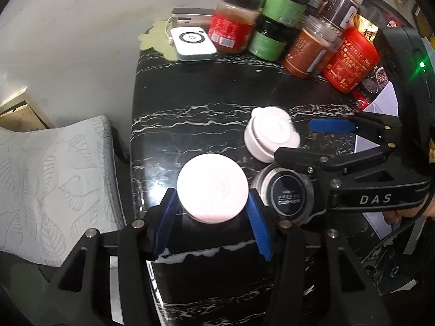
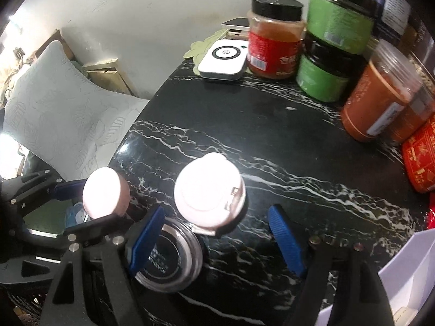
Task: Organize objects
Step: 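Grasp a pink-lidded jar with the left tool while the right tool grasps the other pink jar, then lift the pink jar with the left tool while the right tool lifts its pink jar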
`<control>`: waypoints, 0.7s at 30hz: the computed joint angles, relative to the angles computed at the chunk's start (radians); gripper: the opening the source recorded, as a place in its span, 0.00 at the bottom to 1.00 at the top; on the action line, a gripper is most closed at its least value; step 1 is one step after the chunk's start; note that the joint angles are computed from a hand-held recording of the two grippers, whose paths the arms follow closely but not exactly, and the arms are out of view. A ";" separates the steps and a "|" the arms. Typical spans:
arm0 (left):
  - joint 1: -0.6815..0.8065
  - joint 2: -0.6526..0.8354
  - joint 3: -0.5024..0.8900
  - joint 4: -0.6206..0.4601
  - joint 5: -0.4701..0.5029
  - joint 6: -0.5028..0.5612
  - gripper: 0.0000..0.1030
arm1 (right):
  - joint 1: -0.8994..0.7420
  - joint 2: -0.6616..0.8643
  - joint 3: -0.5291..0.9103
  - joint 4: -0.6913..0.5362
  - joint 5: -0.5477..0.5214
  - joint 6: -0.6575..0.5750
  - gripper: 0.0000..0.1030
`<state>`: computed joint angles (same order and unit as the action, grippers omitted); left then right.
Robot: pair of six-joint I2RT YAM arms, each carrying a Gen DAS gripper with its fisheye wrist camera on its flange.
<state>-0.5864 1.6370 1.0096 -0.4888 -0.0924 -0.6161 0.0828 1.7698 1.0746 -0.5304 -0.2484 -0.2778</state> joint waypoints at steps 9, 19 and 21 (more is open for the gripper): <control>0.025 -0.001 -0.022 0.008 0.007 0.001 0.49 | -0.002 0.026 -0.012 0.046 -0.026 0.012 0.57; 0.013 0.009 -0.006 0.010 0.016 -0.004 0.49 | -0.051 0.013 -0.023 0.037 -0.079 -0.002 0.47; 0.005 0.016 0.007 0.004 0.014 -0.003 0.49 | -0.051 0.009 -0.025 0.033 -0.073 0.000 0.47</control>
